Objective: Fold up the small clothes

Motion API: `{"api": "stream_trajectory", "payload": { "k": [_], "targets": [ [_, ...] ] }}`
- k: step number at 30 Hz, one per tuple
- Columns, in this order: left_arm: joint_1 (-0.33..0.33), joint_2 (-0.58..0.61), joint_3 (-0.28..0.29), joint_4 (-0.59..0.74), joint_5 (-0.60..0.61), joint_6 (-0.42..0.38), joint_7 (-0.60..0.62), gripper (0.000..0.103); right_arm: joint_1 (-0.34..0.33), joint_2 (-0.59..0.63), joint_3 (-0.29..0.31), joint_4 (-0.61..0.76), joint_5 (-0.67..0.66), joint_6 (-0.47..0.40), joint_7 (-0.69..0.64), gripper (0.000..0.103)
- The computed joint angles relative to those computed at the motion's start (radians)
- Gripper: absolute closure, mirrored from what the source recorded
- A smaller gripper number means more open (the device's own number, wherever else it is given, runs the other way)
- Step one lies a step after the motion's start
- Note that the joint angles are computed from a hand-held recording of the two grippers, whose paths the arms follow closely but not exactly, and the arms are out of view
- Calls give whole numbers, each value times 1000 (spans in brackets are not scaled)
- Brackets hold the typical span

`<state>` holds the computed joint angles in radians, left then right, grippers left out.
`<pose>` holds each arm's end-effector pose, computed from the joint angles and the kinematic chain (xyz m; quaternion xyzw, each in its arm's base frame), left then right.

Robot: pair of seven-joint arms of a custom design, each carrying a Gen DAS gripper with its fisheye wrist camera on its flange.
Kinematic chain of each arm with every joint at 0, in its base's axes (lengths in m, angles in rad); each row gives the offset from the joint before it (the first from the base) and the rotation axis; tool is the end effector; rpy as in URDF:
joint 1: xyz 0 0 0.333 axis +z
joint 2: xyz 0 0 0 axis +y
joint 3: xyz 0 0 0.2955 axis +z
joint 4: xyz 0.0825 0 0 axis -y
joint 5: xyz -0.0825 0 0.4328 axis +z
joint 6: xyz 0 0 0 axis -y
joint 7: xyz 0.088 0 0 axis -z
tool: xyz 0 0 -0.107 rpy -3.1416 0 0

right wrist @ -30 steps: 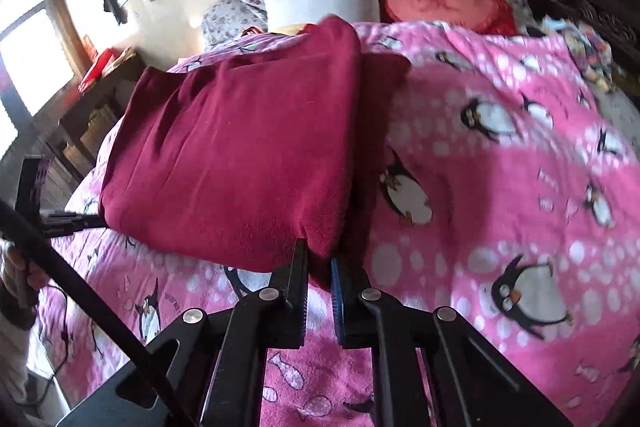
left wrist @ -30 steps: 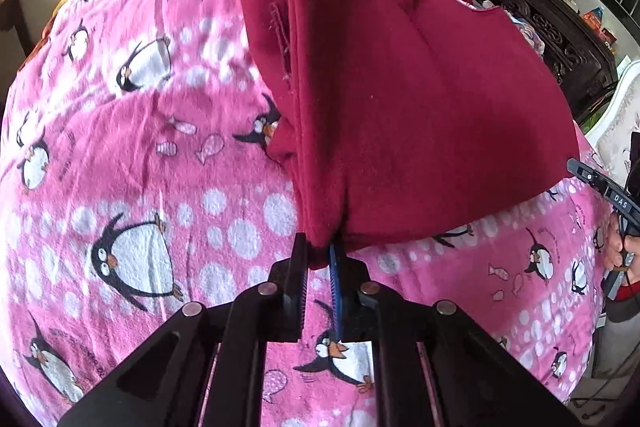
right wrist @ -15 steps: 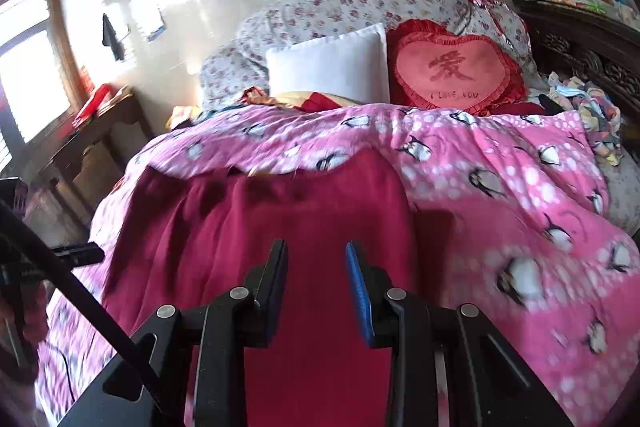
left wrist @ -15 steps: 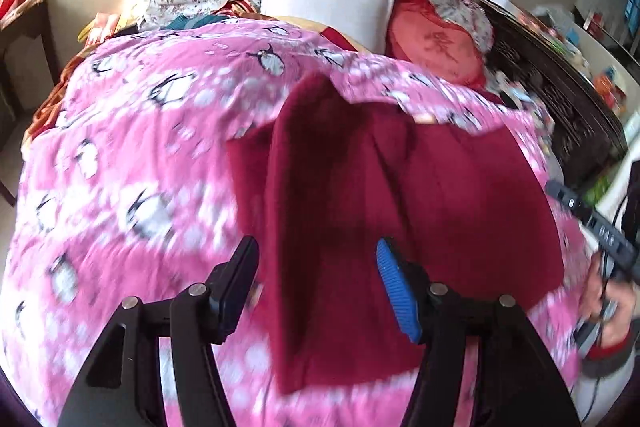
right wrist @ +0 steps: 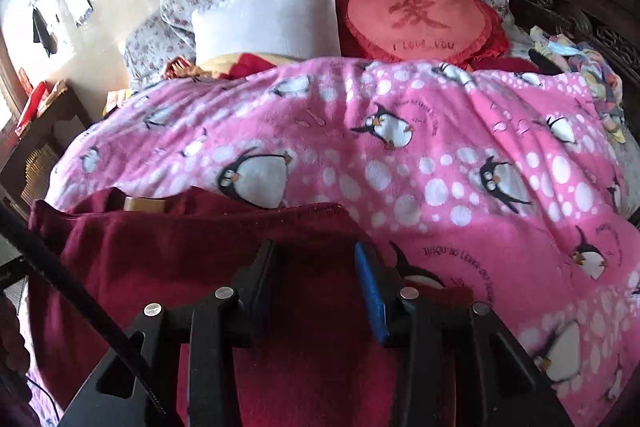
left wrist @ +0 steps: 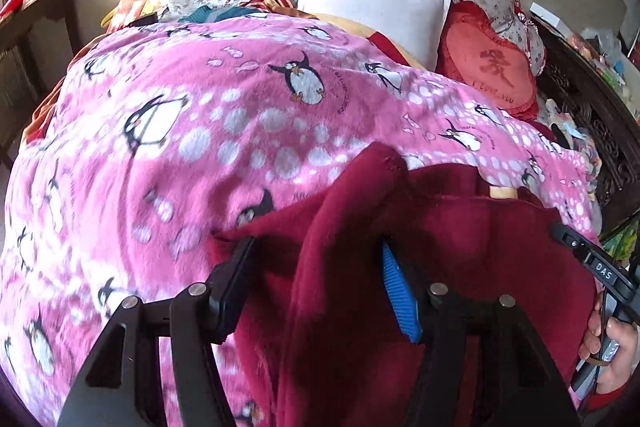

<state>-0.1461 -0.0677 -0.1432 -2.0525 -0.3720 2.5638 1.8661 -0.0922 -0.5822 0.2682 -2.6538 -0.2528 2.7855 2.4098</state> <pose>0.5989 -0.1739 0.4921 -0.5505 0.7742 -0.2947 0.1030 0.4557 0.0908 0.4546 -0.4968 0.7882 -0.2405 0.2722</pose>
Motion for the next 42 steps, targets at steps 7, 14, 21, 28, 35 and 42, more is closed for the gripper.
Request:
{"api": "stream_trajectory", "payload": {
  "k": [7, 14, 21, 28, 35, 42],
  "targets": [
    [-20, -209, 71, -187, -97, -73, 112, 42, 122, -326, 31, -150, 45, -107, -40, 41],
    [-32, -409, 123, -393, -63, -80, 89, 35, 238, -432, 45, -241, 113, -205, -77, 37],
    [-51, -500, 140, -516, 53, -2, -11, 35, 256, -357, 64, -170, 73, -228, -62, 35],
    [-92, -523, 194, -560, 54, 56, -41, 29, 242, -142, 96, 18, 79, -65, -82, 34],
    [-137, -512, 260, -560, -23, 46, 14, 26, 161, 200, 187, 305, -93, -9, -63, 35],
    [-168, -465, 343, -531, -256, -101, 143, 18, 182, 512, 174, 577, -267, -90, -8, 35]
  ]
}}
